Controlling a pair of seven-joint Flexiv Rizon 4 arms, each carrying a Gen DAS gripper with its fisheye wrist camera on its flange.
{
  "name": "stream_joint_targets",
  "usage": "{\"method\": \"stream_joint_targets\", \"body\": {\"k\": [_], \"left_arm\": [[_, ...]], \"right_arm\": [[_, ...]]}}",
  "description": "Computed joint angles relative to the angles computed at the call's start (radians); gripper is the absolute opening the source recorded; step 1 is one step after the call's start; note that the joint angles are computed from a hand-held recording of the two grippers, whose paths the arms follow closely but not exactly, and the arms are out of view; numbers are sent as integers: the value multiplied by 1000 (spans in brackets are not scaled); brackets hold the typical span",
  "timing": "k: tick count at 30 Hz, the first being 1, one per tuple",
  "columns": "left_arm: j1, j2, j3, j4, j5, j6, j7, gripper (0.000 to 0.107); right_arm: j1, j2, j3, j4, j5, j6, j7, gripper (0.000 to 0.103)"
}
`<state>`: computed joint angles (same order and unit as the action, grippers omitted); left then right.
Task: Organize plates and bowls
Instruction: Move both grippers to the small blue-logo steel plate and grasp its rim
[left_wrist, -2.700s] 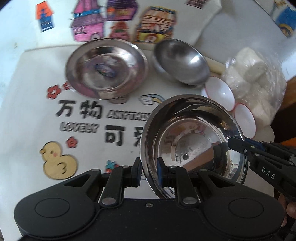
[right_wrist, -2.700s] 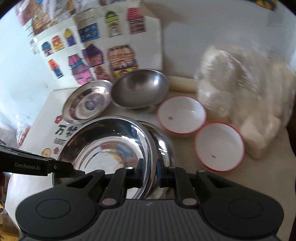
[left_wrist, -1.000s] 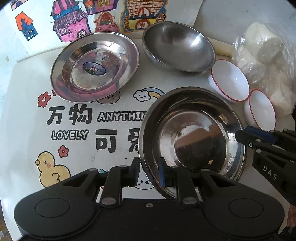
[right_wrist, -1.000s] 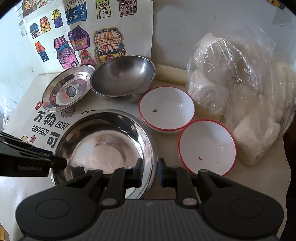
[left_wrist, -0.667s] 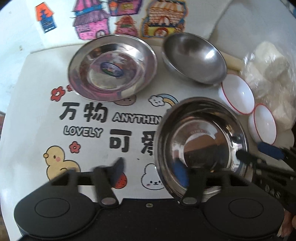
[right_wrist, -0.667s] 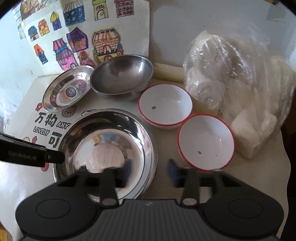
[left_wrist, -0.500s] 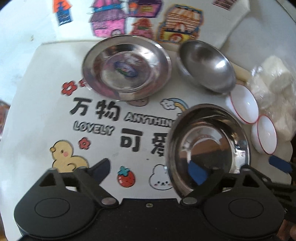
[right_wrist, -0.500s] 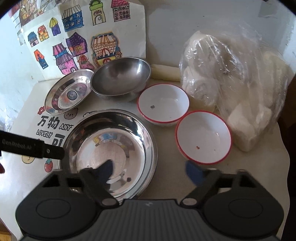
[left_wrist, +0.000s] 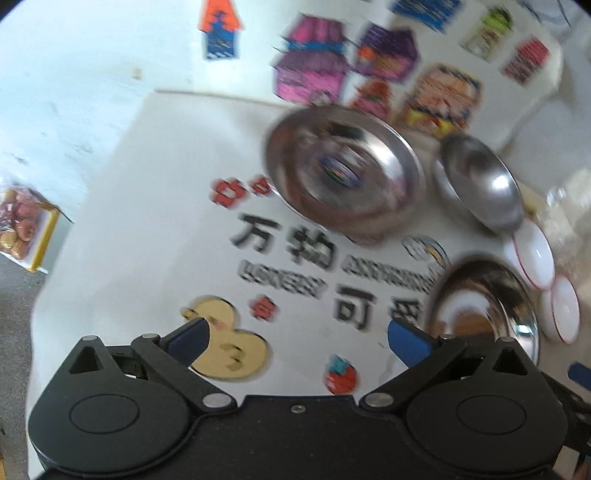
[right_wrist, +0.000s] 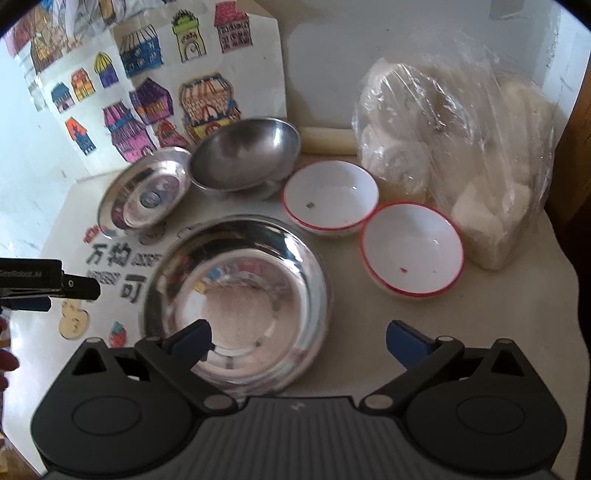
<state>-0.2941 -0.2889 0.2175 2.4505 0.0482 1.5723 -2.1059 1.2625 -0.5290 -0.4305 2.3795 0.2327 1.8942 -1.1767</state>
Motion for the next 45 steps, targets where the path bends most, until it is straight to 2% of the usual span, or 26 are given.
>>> {"method": "stream_joint_targets", "body": {"k": [6, 11, 17, 23, 25, 28, 29, 37, 40, 45], "left_arm": [[129, -5, -41, 15, -40, 57, 109, 102], [223, -38, -86, -16, -85, 73, 246, 102], [393, -90, -230, -70, -135, 77, 458, 102], [373, -162, -204, -169, -151, 41, 613, 102], [316, -184, -145, -210, -145, 14, 639, 102], [203, -223, -25, -268, -112, -20, 640, 102], [192, -231, -14, -277, -103, -17, 645, 102], [241, -256, -75, -298, -116, -10, 717, 101], [272, -259, -112, -299, -135, -9, 741, 95], [313, -267, -166, -309, -175, -18, 768, 84]], "right_arm": [[-20, -19, 67, -40, 49, 83, -11, 103], [-36, -38, 118, -102, 71, 90, -39, 103], [-44, -74, 131, -199, 41, 33, -22, 103], [-85, -141, 148, -307, -32, 6, 30, 103], [-111, -160, 166, -339, -55, 4, 46, 103], [-114, -180, 155, -374, -83, -34, 77, 95], [-113, -187, 150, -383, -93, -42, 89, 94], [-125, -244, 147, -440, -142, -57, 185, 88], [-129, -260, 146, -459, -156, -68, 220, 85], [-115, -281, 119, -476, -171, -79, 274, 71]]}}
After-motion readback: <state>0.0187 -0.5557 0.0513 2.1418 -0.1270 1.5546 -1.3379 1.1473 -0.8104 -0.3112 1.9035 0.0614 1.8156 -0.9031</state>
